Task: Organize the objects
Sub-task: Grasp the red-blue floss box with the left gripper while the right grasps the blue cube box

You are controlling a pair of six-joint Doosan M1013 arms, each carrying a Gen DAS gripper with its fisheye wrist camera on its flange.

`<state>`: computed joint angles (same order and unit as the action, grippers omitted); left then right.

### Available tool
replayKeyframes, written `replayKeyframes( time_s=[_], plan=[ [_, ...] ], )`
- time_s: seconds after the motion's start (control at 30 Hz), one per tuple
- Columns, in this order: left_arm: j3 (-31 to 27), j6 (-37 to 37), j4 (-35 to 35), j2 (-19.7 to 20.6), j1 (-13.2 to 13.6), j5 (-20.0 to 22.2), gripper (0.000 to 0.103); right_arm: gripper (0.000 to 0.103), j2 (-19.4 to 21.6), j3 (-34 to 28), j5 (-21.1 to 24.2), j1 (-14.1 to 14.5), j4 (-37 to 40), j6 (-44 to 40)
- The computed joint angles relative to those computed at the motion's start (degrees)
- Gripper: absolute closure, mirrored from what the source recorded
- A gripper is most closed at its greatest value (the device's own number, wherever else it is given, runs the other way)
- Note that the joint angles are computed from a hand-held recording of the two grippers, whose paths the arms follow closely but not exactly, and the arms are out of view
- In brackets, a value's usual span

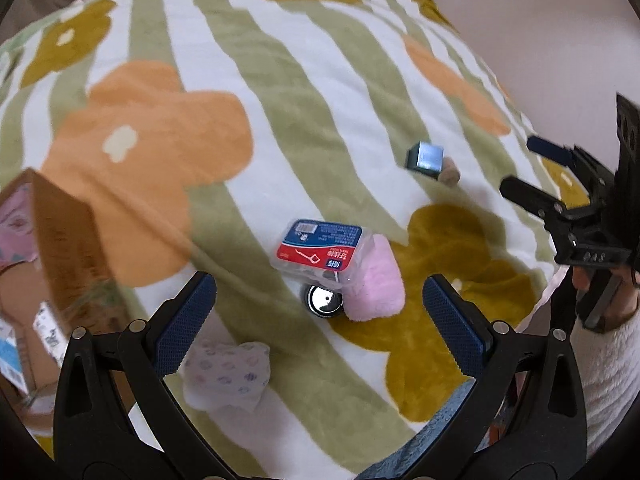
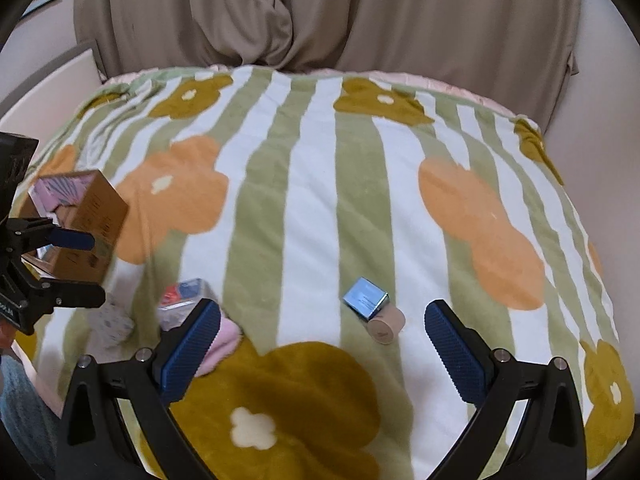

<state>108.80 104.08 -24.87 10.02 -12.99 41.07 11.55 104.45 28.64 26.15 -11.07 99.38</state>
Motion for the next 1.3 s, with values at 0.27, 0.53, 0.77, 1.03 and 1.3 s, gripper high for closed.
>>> replayKeyframes(
  time_s=[0.27,0.53,0.77,1.03,1.3],
  plan=[
    [-2.27,2.46,-2.35,5.26,0.12,3.73,0.001,0.001,5.19,-2.24,1.72,-1.77,-0.23,-2.49],
    [-3.76,3.47,-4.75,8.54,0.33,5.32,0.001,0.002,8.63,-4.07,3.06,-2.16,-2.48,-2.57],
    [-4.42,3.92,-5.26,10.14,0.14,5.63,0.001,0.01,10.62,-4.85,3.64,-2.64,-3.23,-2.91],
    [-5.44,5.79,-8.32,11.21,0.78,7.86,0.006,0.03,12.35,-5.85,5.02,-3.06,-4.92,-3.84],
    [-5.59,7.36,-11.37,11.59,1.22,8.74,0.014,0.056,13.19,-6.4,6.16,-2.29,-7.55,-5.55]
  ],
)
